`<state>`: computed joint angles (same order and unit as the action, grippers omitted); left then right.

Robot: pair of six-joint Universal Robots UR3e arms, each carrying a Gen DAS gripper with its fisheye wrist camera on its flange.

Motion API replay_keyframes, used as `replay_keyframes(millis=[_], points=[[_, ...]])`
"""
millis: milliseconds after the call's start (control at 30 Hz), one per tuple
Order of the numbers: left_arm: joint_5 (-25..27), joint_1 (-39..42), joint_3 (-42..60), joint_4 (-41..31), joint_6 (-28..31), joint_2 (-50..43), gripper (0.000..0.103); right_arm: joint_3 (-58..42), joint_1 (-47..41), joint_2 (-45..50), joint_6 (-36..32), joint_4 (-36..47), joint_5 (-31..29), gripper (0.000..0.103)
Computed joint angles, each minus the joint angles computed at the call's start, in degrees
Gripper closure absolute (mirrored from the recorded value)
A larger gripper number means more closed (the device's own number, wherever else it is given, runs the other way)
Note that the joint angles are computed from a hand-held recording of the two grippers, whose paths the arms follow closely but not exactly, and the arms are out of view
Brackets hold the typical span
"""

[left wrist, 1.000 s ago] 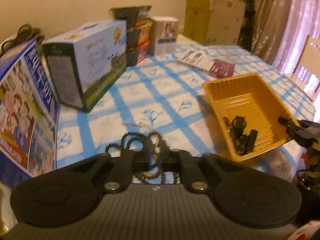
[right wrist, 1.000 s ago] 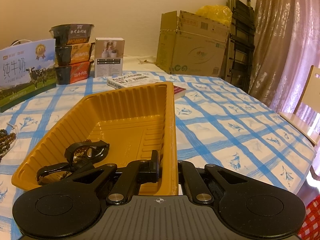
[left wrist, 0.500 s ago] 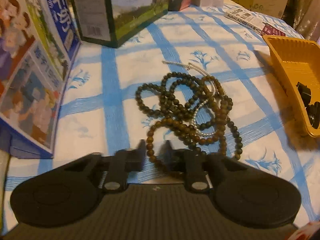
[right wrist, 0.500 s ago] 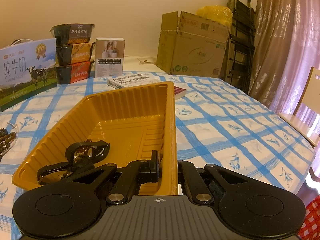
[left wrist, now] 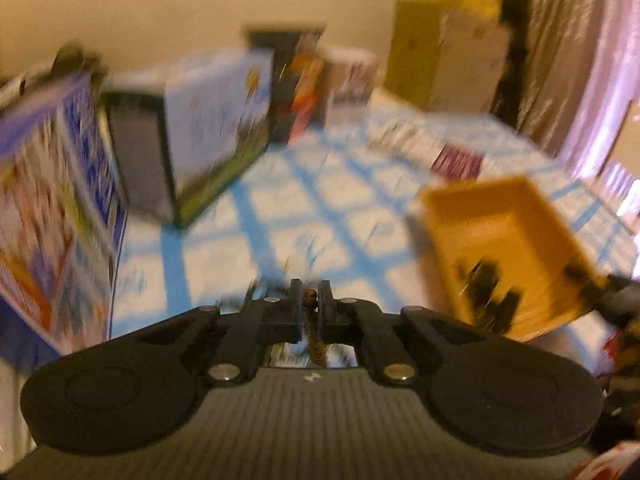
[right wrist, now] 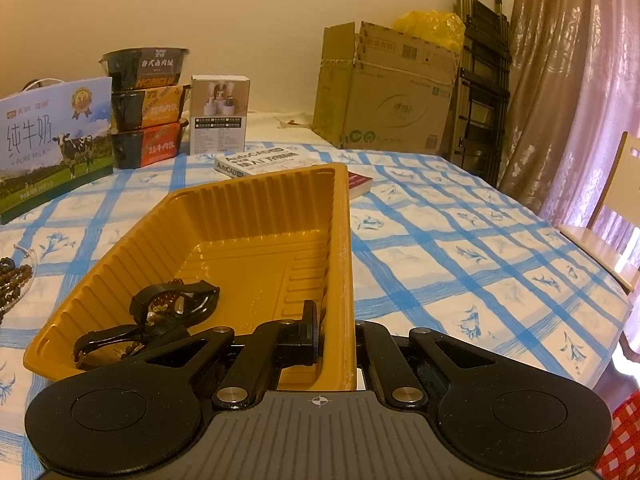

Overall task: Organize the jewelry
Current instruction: 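Lift the brown bead strand into the tray and open the left tool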

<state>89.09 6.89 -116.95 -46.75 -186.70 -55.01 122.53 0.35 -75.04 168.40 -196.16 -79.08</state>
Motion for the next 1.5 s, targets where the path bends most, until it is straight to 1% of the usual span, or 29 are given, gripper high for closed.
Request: replay_keyframes(millis=[67, 167, 300, 367, 500, 567, 667, 767, 867, 900, 967, 1033, 1100, 1133, 1267, 1300, 1333, 1400, 1500], points=[[-0.48, -0.53, 4.52, -1.1, 0.58, -0.94, 0.098, 0.01, 0.01, 0.01, 0.0, -0.02, 0.03, 0.099], [2.33, -3.74, 11.61, -2.09, 1.86, -4.28, 0.098, -0.07, 0.1, 0.12, 0.12, -0.02, -0.05, 0.099], [2.02, -5.9, 19.99, -3.85, 2.94, -8.23, 0.098, -0.13, 0.09, 0.17, 0.25, 0.02, -0.01, 0.099], [3.35, -7.9, 23.76, -4.07, 3.58, -10.96, 0.098, -0.32, 0.25, 0.28, 0.4, 0.07, -0.13, 0.099], [2.33, -10.49, 30.51, -4.15, 4.29, -15.88, 0.098, -0.37, 0.15, 0.47, 0.29, -0.03, 0.07, 0.099], [2.43, -12.8, 33.26, -3.09, 3.97, -18.59, 0.098, -0.49, 0.22, 0.57, 0.52, 0.05, 0.03, 0.099], [-0.1, -15.19, 36.4, 0.01, 3.19, -22.92, 0.098, -0.79, 0.49, 0.94, 0.94, -0.04, -0.14, 0.099], [-2.14, -17.91, 39.17, 4.3, 1.48, -28.27, 0.098, -0.92, 0.54, 0.94, 0.88, 0.06, -0.14, 0.099], [-4.25, -20.28, 43.1, 9.31, -0.57, -35.66, 0.098, -1.22, 0.78, 1.02, 0.9, 0.07, -0.2, 0.099], [-5.14, -20.63, 44.47, 10.2, -1.3, -38.0, 0.098, -1.21, 0.65, 0.96, 0.89, 0.05, 0.02, 0.099], [-4.68, -21.99, 47.61, 11.34, -2.63, -43.19, 0.098, -1.0, 0.44, 0.75, 0.86, -0.11, 0.46, 0.099], [-5.08, -22.67, 50.18, 10.86, -4.3, -47.7, 0.098, -0.74, 0.13, 0.6, 0.77, -0.28, 0.89, 0.099], [-6.55, -22.8, 50.38, 10.66, -5.47, -50.81, 0.098, -0.51, -0.1, 0.47, 0.8, -0.45, 1.26, 0.099], [-6.15, -23.39, 50.6, 10.66, -6.21, -52.44, 0.098, -0.49, -0.08, 0.49, 0.88, -0.52, 1.2, 0.099], [-7.98, -23.69, 47.72, 11.91, -7.57, -55.41, 0.097, -0.13, -0.36, 0.45, 0.89, -0.78, 1.56, 0.099], [-8.43, -23.78, 46.79, 12.64, -7.82, -56.01, 0.095, -0.11, -0.34, 0.47, 0.91, -0.85, 1.56, 0.099], [-8.2, -23.97, 46.12, 12.92, -8.15, -56.39, 0.094, -0.08, -0.3, 0.42, 0.96, -0.68, 1.43, 0.099], [-6.31, -24.8, 44.66, 14.37, -9.8, -57.24, 0.088, 0.02, -0.34, 0.41, 1.07, -0.77, 1.51, 0.099], [-5.35, -25.15, 38.76, 18.34, -13.52, -55.17, 0.086, 0.24, -0.45, 0.38, 1.26, -0.76, 1.56, 0.099]])
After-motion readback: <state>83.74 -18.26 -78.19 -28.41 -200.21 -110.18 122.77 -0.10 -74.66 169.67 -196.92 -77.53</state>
